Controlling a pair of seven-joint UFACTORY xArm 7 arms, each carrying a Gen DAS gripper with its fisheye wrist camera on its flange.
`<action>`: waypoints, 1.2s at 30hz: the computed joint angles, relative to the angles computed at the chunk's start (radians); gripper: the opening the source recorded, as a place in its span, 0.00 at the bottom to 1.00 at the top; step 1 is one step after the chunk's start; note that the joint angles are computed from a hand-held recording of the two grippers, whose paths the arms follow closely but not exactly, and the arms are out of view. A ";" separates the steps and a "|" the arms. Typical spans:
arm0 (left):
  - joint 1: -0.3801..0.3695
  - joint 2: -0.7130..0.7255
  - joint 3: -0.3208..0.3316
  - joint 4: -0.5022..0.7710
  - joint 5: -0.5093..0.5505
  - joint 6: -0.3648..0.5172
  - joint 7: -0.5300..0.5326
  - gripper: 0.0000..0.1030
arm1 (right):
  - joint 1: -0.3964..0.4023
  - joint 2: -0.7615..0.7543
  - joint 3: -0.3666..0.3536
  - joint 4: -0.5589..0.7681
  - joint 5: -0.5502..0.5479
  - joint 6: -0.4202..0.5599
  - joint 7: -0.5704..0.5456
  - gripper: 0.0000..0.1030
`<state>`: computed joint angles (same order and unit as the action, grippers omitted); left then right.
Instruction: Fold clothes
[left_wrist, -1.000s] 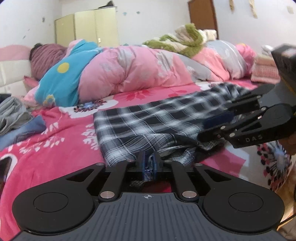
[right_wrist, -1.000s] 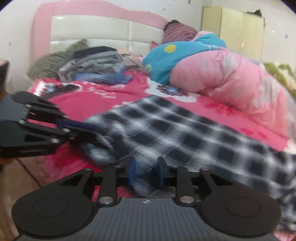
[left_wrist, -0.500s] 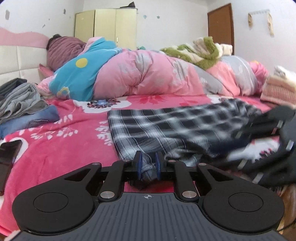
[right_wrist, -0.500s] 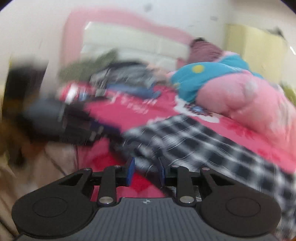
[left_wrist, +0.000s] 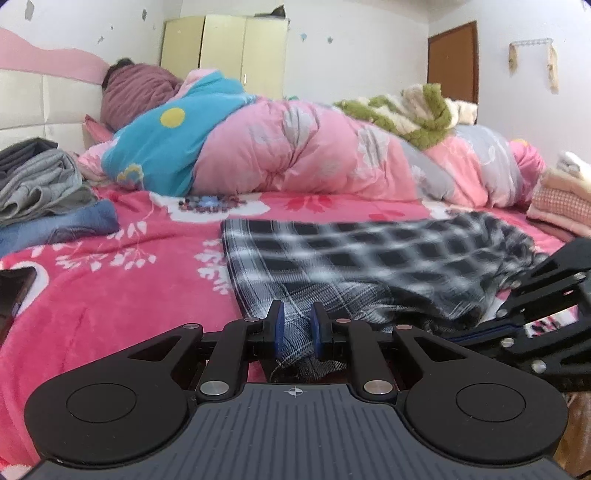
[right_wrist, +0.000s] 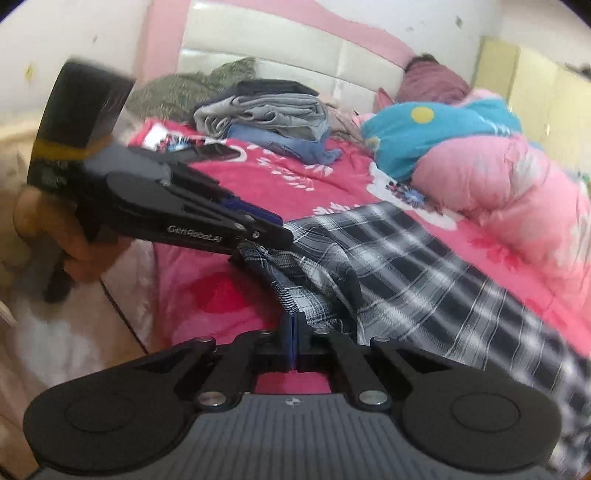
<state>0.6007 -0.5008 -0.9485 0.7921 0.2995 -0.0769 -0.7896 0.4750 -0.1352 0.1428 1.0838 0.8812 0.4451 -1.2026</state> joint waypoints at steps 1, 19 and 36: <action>-0.032 0.011 0.025 -0.006 0.008 -0.017 0.019 0.15 | -0.005 0.008 -0.007 0.011 0.015 0.023 0.031 0.00; 0.013 0.220 -0.146 0.157 0.220 0.087 0.173 0.16 | -0.161 0.015 -0.088 0.047 0.180 0.203 0.565 0.37; 0.098 0.324 -0.234 0.246 0.428 0.131 -0.077 0.02 | -0.284 0.101 -0.078 0.107 0.431 0.392 0.676 0.31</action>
<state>0.6984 -0.1763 -1.1829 1.0385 0.7271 0.0539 -0.8670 0.1914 -0.0343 0.0650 1.1908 1.3122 0.8367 -0.5265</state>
